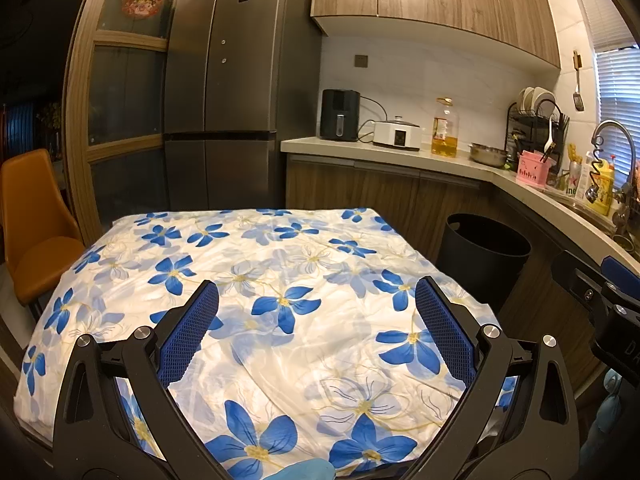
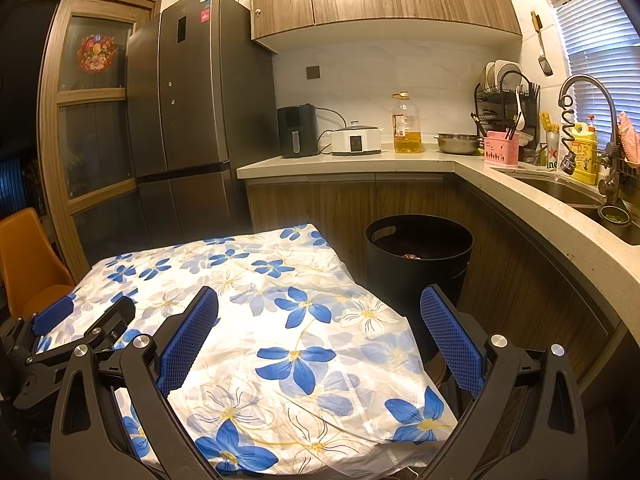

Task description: Collect trash

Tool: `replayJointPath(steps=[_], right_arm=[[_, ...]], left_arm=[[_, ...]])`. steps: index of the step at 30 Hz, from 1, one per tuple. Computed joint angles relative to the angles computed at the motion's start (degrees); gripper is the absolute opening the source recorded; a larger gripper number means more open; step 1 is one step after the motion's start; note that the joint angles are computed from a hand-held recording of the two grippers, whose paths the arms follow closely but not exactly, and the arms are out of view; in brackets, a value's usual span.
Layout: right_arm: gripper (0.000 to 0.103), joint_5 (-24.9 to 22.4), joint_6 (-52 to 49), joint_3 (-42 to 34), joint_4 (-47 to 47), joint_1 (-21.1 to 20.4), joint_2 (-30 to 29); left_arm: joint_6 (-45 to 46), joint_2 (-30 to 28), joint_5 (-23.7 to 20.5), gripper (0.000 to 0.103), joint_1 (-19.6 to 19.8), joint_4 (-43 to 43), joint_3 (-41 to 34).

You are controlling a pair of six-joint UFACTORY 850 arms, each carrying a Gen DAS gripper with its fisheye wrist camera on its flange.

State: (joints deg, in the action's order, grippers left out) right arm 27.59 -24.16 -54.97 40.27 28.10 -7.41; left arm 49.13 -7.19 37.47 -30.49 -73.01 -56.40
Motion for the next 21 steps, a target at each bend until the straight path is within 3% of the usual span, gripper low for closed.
replayJointPath(steps=[21], right_arm=[[0.097,0.02,0.33,0.11,-0.26,-0.1,0.16]], left_arm=[[0.0,0.05,0.11,0.097,-0.14,0.12,0.08]])
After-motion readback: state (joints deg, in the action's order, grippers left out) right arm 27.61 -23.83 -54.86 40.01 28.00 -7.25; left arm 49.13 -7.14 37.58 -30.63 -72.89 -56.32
